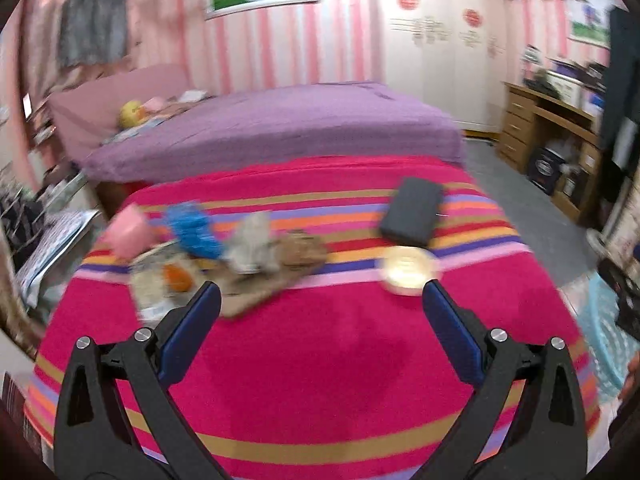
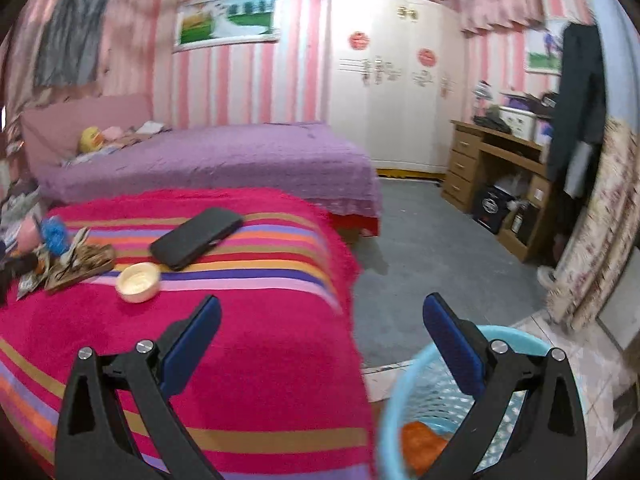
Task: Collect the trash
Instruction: 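Move both grippers back over the bed toward the remaining trash, then grasp the orange peel lying on the snack wrapper with the left gripper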
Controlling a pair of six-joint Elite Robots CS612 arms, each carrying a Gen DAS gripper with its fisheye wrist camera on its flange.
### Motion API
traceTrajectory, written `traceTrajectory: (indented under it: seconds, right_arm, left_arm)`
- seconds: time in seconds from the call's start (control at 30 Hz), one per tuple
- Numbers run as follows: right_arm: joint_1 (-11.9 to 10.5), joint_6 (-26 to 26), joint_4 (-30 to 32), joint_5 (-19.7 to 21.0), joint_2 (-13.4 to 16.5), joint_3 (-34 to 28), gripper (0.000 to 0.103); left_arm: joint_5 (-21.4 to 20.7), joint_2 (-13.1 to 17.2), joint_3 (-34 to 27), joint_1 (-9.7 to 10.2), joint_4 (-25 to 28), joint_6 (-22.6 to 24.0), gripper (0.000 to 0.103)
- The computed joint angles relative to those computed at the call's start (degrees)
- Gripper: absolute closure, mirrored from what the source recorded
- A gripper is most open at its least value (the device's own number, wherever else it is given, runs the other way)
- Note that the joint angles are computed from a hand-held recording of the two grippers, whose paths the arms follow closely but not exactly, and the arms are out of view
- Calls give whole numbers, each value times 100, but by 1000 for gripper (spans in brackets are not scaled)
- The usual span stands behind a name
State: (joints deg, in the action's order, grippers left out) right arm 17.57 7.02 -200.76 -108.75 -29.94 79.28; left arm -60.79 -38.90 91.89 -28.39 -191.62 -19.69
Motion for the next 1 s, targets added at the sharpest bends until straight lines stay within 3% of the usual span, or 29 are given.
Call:
traceTrajectory:
  seconds: [0.17,0.33,0.5,0.63,0.7,0.87,1.0]
  right_arm:
    - [159,-77,314,266,164,-364,5]
    - [275,-23,767,509,353,-779,5]
    - [361,-122,1119,493,507,-1136,5]
    - [387,-78,1291,505,573,-1288,5]
    - [399,-106,1374,485,606,-1356,5]
    - [399,-97,1484,441,646,-1438,5]
    - [382,-28,1525,503,649,-1443,5]
  left_arm:
    - [189,44,18,425,286,-561,6]
    - [-146,177,-117,843,695,-917,6]
    - [-372,308,-265,1014,842,-901,10]
    - [-584,406,-417,1047,746,-606,15]
    - [-574,476,-531,1021,761,-385,22]
    - [-806,598,-798,1047,1151,-173,61]
    - [-943,555,-653,1060,688,-165,69]
